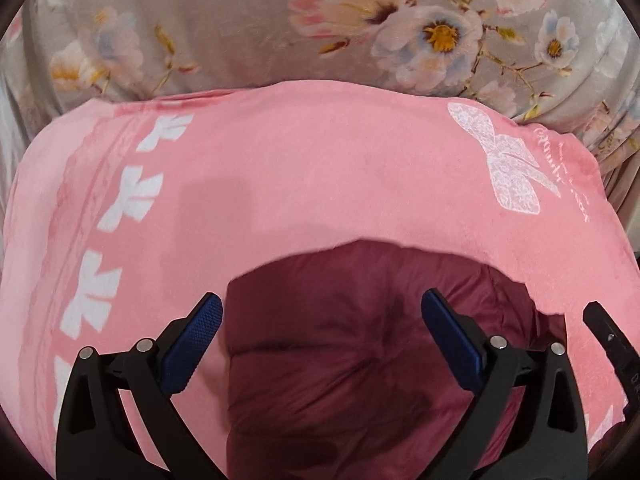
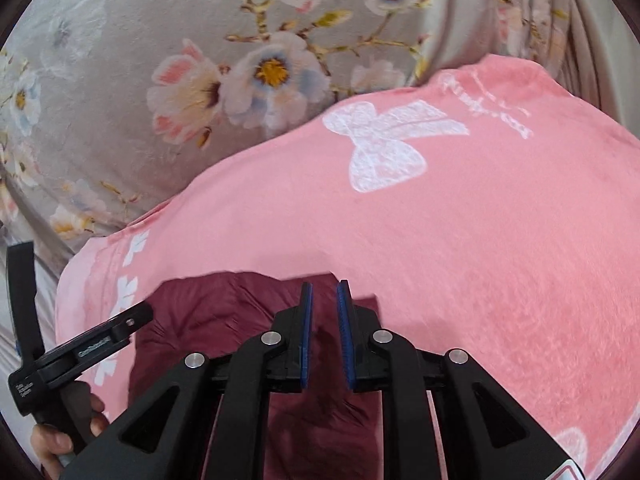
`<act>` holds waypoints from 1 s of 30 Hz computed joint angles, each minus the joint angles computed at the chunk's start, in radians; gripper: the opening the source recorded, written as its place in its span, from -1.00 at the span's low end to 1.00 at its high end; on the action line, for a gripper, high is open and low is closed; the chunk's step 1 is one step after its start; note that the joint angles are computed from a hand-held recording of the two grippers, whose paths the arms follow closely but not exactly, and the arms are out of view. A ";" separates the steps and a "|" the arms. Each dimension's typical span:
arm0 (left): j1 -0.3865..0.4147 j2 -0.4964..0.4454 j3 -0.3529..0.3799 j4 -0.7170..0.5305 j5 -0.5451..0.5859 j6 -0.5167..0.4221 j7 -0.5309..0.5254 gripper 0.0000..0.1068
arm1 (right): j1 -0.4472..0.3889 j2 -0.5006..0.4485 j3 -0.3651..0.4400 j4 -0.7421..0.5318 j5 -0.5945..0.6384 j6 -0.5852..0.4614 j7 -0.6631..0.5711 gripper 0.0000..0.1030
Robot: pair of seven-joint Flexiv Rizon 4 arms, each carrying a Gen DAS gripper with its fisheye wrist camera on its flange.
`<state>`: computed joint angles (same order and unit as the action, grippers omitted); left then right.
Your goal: Fold large clothes
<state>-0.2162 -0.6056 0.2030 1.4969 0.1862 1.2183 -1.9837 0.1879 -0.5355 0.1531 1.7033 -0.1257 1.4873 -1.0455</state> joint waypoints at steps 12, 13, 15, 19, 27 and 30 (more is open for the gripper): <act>-0.044 -0.174 0.043 -0.226 0.094 -0.171 -0.049 0.84 | 0.001 -0.146 0.037 -0.147 0.039 -0.180 -0.069 -0.77; -0.045 -0.177 0.045 -0.226 0.100 -0.168 -0.058 0.84 | 0.007 -0.149 0.030 -0.147 0.039 -0.175 -0.069 -0.77; -0.051 -0.183 0.053 -0.232 0.116 -0.165 -0.073 0.84 | 0.024 -0.149 0.010 -0.139 0.033 -0.159 -0.060 -0.77; -0.066 -0.189 0.068 -0.242 0.150 -0.168 -0.100 0.84 | 0.024 -0.149 0.010 -0.125 0.030 -0.132 -0.059 -0.77; 0.058 0.020 -0.096 0.073 0.028 -0.026 0.051 0.84 | -0.162 0.029 0.231 0.021 0.231 -0.169 -0.231 -0.29; 0.099 0.125 -0.147 0.254 -0.073 0.029 0.126 0.84 | -0.213 0.126 0.280 0.102 0.331 -0.258 -0.311 -0.12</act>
<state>-0.1168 -0.4802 0.0562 1.7506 0.1135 1.2472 -1.8580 -0.0250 -0.4091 0.4332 1.8055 0.2053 1.2297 -1.3561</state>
